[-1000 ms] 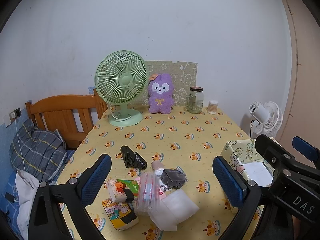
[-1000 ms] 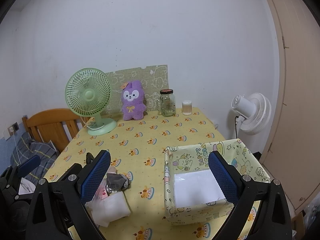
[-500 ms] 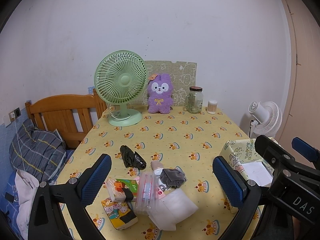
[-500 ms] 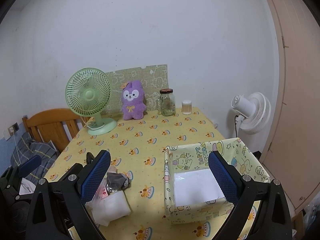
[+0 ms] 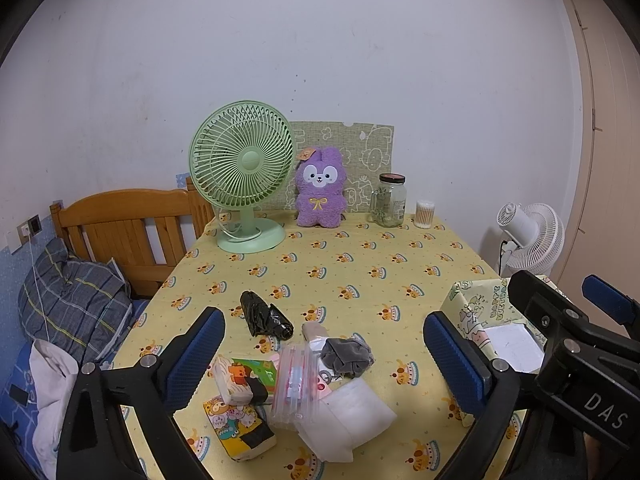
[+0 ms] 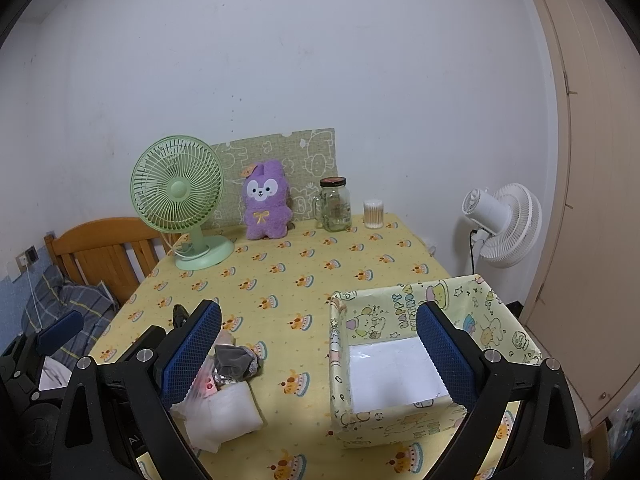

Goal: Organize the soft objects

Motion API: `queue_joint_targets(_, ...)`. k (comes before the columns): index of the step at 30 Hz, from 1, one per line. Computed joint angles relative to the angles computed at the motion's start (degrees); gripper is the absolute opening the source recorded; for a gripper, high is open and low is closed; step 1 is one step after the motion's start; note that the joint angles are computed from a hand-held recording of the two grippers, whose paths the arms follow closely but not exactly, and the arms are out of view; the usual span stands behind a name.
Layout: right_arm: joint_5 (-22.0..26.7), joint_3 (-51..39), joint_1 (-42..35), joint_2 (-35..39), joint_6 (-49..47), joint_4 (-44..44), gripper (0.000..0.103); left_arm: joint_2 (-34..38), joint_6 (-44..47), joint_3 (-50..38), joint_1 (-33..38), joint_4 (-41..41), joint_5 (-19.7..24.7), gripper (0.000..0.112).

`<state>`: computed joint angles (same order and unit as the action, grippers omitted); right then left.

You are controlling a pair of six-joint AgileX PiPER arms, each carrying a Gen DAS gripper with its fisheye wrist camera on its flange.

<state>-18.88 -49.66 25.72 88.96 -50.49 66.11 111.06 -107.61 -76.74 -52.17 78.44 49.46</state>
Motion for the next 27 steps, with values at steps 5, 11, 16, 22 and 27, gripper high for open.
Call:
queue_joint_targets(5,0.1,-0.7,0.2,0.6,-1.2,1.4,0.099,-0.1,0.7,-0.1,0.3,-0.4,-0.3,0.097)
queue_joint_targets(11,0.2,-3.0,0.7,2.4,-3.2,3.6,0.099,-0.4,1.1,0.1,1.8,-0.5,-1.4,0.094)
queue_joint_targets(16,0.8,-5.0,1.4,4.4,-6.0,5.9,0.093,0.1,0.6,0.9,3.0,-0.7,-2.6,0.09)
queue_joint_targets(22,2.1,-5.7,2.0,6.5,-1.9,2.1,0.091,0.2,-1.3,3.0,4.0,0.0,-4.3,0.087)
queue_joint_targets(27,2.7,-5.7,2.7,8.4,4.1,-3.3,0.09,0.3,-2.5,4.9,4.7,-0.1,-5.7,0.084)
